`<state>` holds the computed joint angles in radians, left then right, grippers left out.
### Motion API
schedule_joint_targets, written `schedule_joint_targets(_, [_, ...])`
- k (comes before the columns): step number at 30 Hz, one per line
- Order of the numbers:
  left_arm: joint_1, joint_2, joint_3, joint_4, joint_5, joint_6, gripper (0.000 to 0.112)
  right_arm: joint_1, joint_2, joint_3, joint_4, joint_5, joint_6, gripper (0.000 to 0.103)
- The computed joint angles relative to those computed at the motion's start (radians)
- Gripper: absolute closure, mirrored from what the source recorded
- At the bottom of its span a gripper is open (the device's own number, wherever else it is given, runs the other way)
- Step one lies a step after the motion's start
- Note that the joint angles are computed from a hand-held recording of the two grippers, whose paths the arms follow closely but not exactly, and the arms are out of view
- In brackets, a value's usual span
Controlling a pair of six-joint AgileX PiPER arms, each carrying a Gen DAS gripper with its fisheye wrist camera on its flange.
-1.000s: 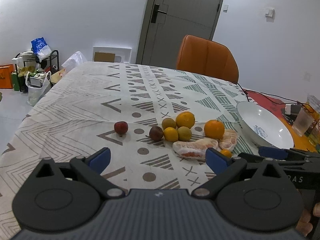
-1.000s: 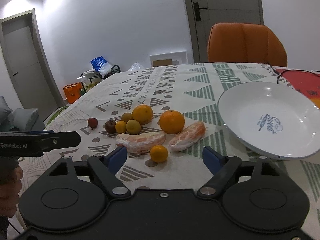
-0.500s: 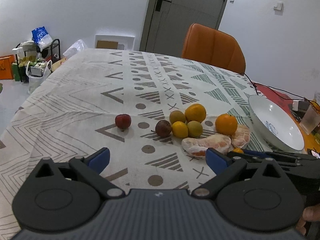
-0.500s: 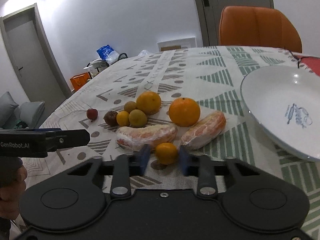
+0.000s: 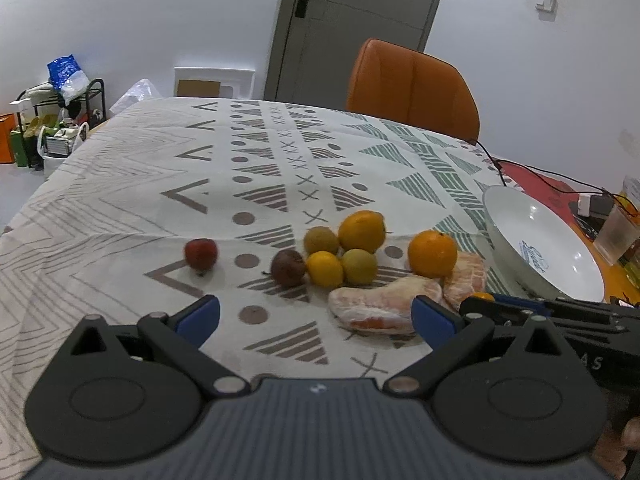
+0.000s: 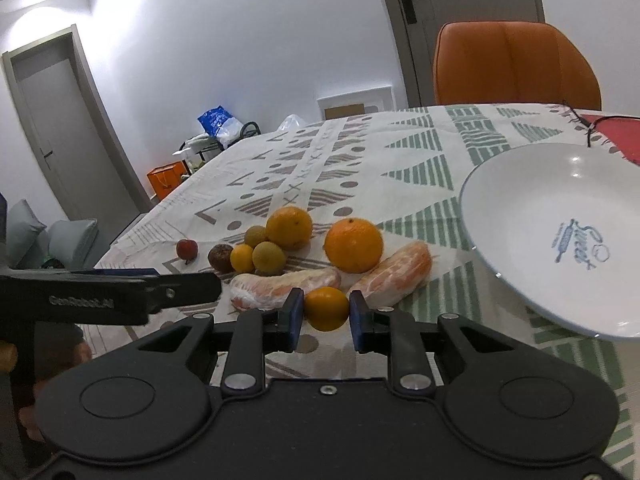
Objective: Organize fruits
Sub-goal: 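Reach the right tool to the small orange and close on it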
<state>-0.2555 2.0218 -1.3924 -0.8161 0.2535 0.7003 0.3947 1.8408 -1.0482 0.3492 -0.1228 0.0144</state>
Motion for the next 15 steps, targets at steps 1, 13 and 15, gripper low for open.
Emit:
schedule_joint_targets(1, [-0.004,0.003,-0.004,0.004,0.001,-0.004,0.011,-0.004,-0.009,0.009,-0.017,-0.003,0.016,0.080])
schedule_joint_targets(13, [-0.075,0.052,-0.064,0.201,-0.013,-0.212,0.011,-0.058,-0.092,0.100,-0.044,-0.062,0.045,0.080])
schedule_joint_targets(15, [-0.087,0.062,-0.077,0.243,-0.011,-0.257,0.011,-0.074,-0.107,0.120,-0.075,-0.074,0.075,0.080])
